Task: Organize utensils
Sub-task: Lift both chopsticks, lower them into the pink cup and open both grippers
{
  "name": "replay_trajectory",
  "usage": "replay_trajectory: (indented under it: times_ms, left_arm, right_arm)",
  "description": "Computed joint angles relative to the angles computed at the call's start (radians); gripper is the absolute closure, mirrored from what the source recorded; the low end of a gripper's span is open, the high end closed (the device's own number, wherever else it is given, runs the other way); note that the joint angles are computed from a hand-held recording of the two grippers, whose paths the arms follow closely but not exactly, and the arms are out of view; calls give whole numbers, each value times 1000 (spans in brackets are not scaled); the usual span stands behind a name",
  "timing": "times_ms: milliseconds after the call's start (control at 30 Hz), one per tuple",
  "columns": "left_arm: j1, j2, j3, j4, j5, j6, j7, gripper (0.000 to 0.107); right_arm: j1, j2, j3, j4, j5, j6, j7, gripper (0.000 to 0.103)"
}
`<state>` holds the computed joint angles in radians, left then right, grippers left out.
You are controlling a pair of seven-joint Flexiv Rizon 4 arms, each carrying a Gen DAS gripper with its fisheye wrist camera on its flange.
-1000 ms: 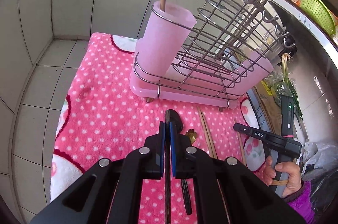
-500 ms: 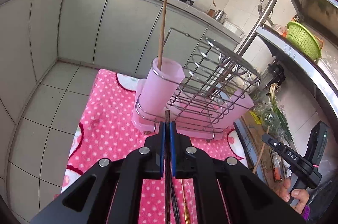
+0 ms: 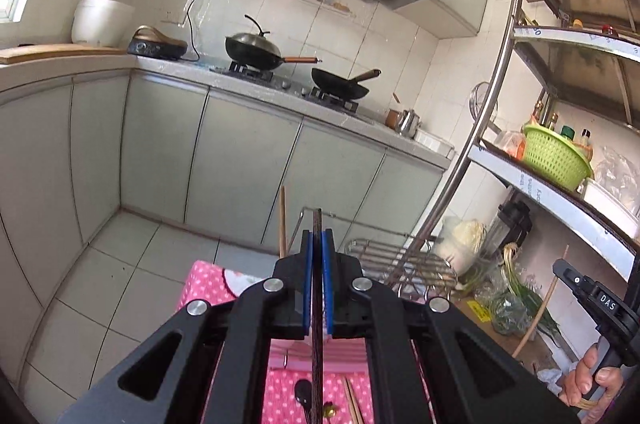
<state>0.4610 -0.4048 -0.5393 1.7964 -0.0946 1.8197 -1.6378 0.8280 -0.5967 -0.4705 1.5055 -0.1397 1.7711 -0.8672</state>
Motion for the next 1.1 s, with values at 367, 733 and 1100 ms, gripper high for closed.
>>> replay_trajectory:
  times_ms: [367, 733, 1100]
  left_arm:
    - [-355, -192, 386, -352, -144, -25, 49, 103]
    - [-508, -403, 585, -557, -288, 88, 87, 103]
    - [-474, -413, 494, -476, -271, 149, 161, 103]
  right_arm:
    - [-93, -164, -51, -335, -13, -36, 92, 98]
    - [-183, -304, -34, -545, -63, -57, 145, 98]
    - [-285, -345, 184, -586, -161, -120, 126, 98]
